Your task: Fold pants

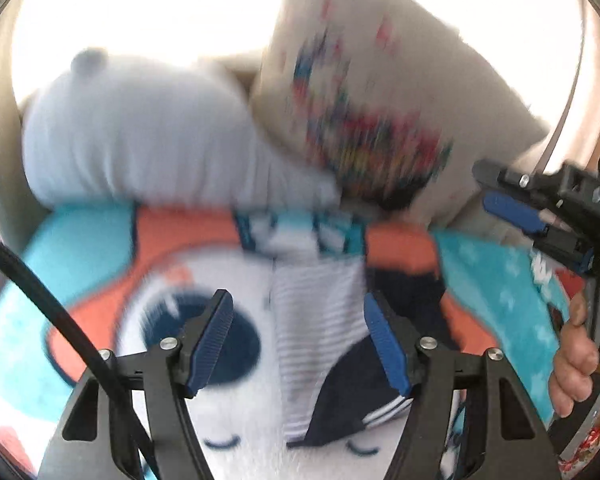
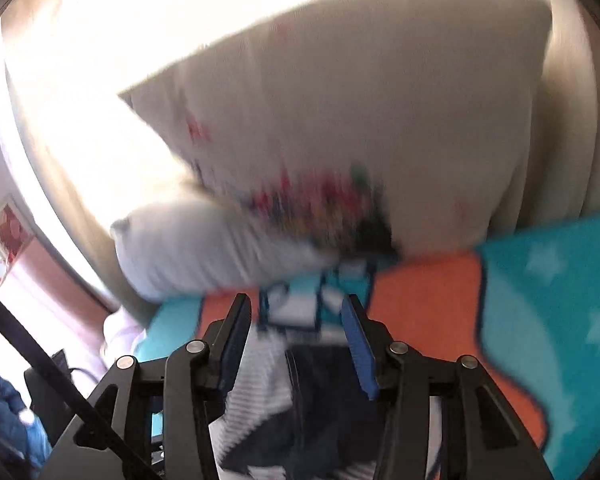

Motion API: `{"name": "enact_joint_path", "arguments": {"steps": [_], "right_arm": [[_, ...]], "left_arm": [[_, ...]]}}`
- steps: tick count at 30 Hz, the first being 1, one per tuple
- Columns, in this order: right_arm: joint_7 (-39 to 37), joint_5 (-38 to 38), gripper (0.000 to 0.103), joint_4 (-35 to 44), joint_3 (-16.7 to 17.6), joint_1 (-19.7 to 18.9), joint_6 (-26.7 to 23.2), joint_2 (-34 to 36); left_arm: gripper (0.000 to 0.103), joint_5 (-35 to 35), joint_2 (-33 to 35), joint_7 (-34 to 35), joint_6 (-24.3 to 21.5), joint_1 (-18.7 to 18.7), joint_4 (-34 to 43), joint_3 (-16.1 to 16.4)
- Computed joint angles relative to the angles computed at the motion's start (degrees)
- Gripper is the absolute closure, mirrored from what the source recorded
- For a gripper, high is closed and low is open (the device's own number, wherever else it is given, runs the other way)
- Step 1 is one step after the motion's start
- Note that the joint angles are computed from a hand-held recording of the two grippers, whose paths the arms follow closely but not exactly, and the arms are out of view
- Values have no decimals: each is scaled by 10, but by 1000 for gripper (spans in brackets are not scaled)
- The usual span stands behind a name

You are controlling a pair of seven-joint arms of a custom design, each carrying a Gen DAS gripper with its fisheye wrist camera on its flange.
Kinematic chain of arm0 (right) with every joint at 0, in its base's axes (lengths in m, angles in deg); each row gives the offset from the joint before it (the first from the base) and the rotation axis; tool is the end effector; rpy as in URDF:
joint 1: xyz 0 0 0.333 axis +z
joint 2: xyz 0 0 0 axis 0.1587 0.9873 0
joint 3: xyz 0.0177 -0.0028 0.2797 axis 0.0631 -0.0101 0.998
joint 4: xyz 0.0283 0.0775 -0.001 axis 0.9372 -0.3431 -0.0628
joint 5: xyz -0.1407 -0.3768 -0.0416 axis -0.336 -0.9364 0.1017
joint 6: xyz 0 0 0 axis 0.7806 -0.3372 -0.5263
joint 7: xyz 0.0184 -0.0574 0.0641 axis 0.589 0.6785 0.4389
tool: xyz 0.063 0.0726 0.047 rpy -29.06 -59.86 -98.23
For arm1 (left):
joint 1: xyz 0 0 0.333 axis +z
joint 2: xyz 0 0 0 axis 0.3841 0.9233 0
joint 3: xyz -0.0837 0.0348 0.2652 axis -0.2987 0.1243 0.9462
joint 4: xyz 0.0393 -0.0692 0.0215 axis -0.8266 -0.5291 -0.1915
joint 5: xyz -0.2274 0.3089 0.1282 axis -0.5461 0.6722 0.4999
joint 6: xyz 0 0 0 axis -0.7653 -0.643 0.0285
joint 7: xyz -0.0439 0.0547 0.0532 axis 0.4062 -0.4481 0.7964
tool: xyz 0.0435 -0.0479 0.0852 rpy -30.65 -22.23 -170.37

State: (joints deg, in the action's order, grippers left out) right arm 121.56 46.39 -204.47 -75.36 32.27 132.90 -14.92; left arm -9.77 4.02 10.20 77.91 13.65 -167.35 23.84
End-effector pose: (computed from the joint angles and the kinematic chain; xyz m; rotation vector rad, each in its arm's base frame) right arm 0.5105 0.2369 0.6029 -1.4516 1.4616 -0.3313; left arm 0.5067 -0.2131 0.5776 -1.7561 1.7728 -1.0697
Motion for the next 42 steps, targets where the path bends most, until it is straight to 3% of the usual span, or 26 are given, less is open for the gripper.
{"name": "enact_joint_path", "arguments": {"steps": [3, 5, 7, 11, 16, 20, 24, 25, 29, 42], "right_arm": [[14, -17, 35, -52, 9, -10, 27, -46], [33, -24, 35, -102, 12, -11, 27, -75], [58, -39, 35, -137, 23, -18, 22, -89], [151, -126, 35, -223, 94, -86, 11, -142], [261, -221, 35, -273, 182, -156, -29, -209], [316, -280, 35, -277, 224, -180, -68, -224], [343, -310, 35, -278, 217, -169, -85, -216], [348, -315, 35, -281, 211, -163, -89, -219], [378, -350, 35, -286, 200, -159, -102, -225], [415, -413, 35, -267, 154, -114, -128, -194]], "left_arm": [[22, 116, -53, -112, 49, 72, -30, -59], [11, 185, -103, -206, 78, 133, -67, -109], [9, 213, -150, -276, 84, 172, -101, -144], [5, 247, -214, -355, 33, 210, -136, -193], [0, 319, -298, -436, 37, 251, -172, -241], [0, 295, -278, -389, 50, 177, -190, -192], [0, 240, -217, -297, 9, 84, -178, -130], [0, 231, -211, -288, -1, 75, -175, -125], [0, 234, -193, -277, -46, 72, -158, -132], [0, 245, -158, -271, -97, 43, -137, -111]]}}
